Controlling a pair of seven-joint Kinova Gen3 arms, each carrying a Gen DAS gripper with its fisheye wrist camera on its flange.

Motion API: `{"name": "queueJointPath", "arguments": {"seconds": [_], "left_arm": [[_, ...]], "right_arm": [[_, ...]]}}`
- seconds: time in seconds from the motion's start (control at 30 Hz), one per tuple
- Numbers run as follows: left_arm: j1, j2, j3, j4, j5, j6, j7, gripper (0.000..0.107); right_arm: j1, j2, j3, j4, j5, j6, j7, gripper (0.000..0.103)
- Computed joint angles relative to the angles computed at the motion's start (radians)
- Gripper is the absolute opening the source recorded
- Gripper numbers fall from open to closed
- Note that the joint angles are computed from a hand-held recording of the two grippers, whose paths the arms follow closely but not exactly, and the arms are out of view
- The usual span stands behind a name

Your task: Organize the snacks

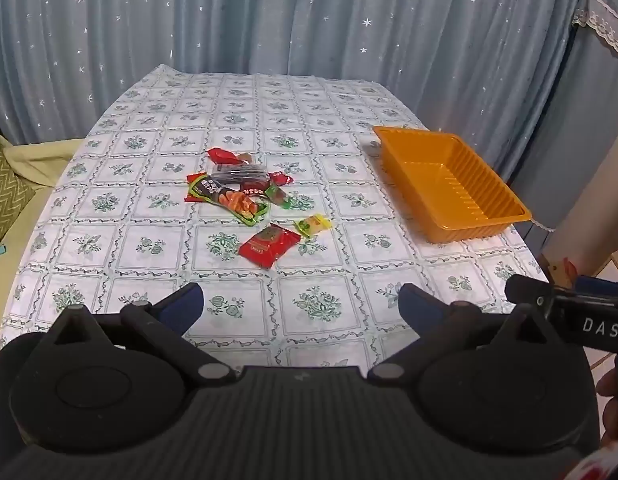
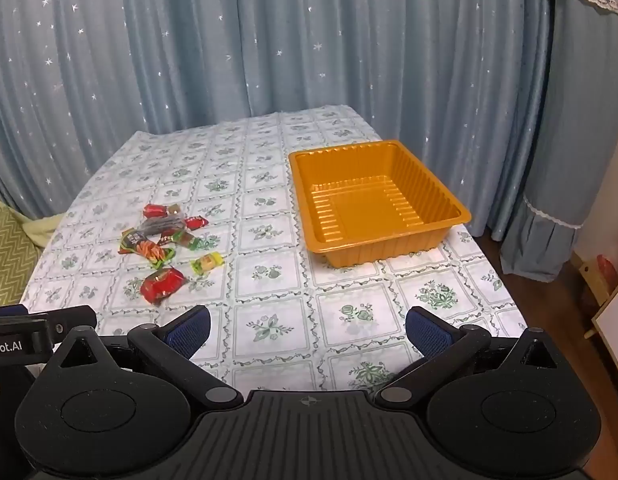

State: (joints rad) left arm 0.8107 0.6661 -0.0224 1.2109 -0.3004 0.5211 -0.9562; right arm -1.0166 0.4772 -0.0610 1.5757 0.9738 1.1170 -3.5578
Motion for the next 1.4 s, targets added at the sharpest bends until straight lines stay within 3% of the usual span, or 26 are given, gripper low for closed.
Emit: {"name": "queueJointPath", "arguments": {"seconds": [0.2,0.37,1.4], "left_arm": [[0.034,0.013,-0.036,-0.015,-0.025,0.004,0.028,0.103],[0.002,0.0,-0.006,0.011,-0.013,-0.028,0.02,0.103],[0.017,-0.004,-0.022,0.021,-0.023,-0.042,0.025,0.103]], "right_arm": [[-0.008,0.008,0.001,0.001,0.01,0.007,-0.019,0.103],[-0.001,0.01,-0.003,-0.007,-0.001,0.01,0.0,0.103],[-0.005,0.005,0.001,-0.01,0.001,0.016,-0.003,0.103]]}}
